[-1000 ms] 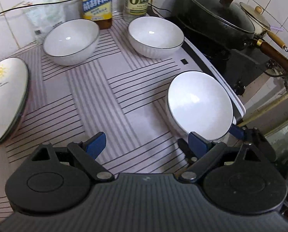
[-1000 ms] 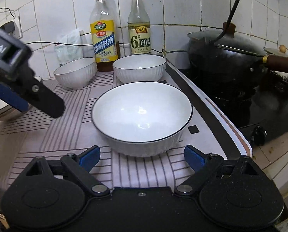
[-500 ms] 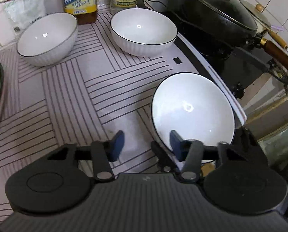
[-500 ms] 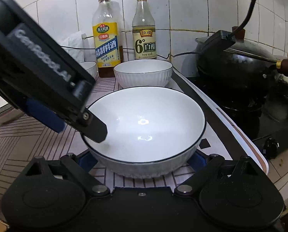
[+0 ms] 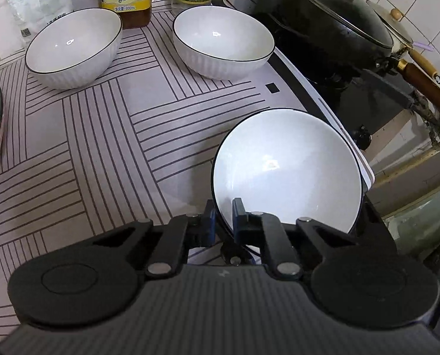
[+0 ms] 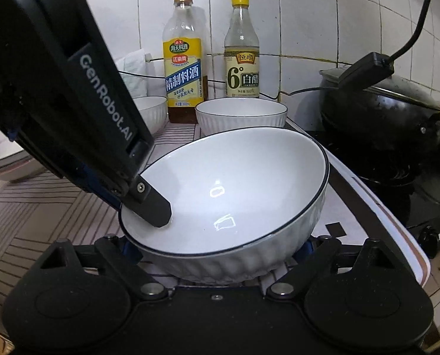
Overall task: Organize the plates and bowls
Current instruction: 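Grasp the rim of the white bowl with both grippers, then carry the white bowl next to the plate stack and lower it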
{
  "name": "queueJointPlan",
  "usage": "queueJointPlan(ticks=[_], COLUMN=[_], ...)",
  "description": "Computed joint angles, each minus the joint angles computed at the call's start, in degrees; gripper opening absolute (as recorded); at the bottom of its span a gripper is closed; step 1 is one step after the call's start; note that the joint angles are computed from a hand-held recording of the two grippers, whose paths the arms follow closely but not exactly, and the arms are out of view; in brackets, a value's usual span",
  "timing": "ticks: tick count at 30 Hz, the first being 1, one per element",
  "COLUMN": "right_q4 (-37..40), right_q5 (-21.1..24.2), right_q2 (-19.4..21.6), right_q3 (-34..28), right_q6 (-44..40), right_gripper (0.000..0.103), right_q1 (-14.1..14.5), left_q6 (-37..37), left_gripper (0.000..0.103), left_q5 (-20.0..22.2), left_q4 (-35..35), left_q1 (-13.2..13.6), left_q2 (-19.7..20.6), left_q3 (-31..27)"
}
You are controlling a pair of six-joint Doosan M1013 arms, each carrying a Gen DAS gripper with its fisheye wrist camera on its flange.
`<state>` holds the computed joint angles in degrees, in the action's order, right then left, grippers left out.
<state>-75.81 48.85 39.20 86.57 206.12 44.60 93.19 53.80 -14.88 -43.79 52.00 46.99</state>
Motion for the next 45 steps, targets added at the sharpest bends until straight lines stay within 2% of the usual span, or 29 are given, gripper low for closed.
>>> queueJointPlan(ticks=[9, 20, 26, 39, 43, 45], right_q4=[-1.4, -4.4, -5.6, -3.3, -4.8, -4.0], right_q5=[-1.4, -4.4, -6.9, -13.7, -16.1, -16.9], right_q2=[0.1, 1.2, 2.4, 5.5, 6.2, 6.8], right_q3=[-0.8, -4.5, -7.3, -13.1, -13.6, -14.3], right_q6=[1.6, -1.5, -4.0, -11.1, -10.1, -12.5], right_gripper=[0.095, 0.095, 0.095, 0.095, 0.095, 0.095], right_q1=[0.6, 1.4, 1.8, 1.5, 1.1, 0.8], left_q6=[0.2, -2.4, -5.6, -10.2, -11.1, -12.0], left_gripper=[0.010, 0.011, 0.011, 0.012, 0.013, 0.014], left_q5=[-1.4, -6.1, -7.0, -7.3, -6.0, -5.6], left_q4=[0.5, 4.6, 6.9, 11.2, 13.3, 14.1], left_q1=[0.8, 2.5, 3.7, 5.5, 5.5, 5.6], left_q2=[-2.5, -8.1, -9.8, -11.5, -10.7, -10.2], left_q3=[3.6, 11.4, 13.7, 17.3, 16.6, 16.3])
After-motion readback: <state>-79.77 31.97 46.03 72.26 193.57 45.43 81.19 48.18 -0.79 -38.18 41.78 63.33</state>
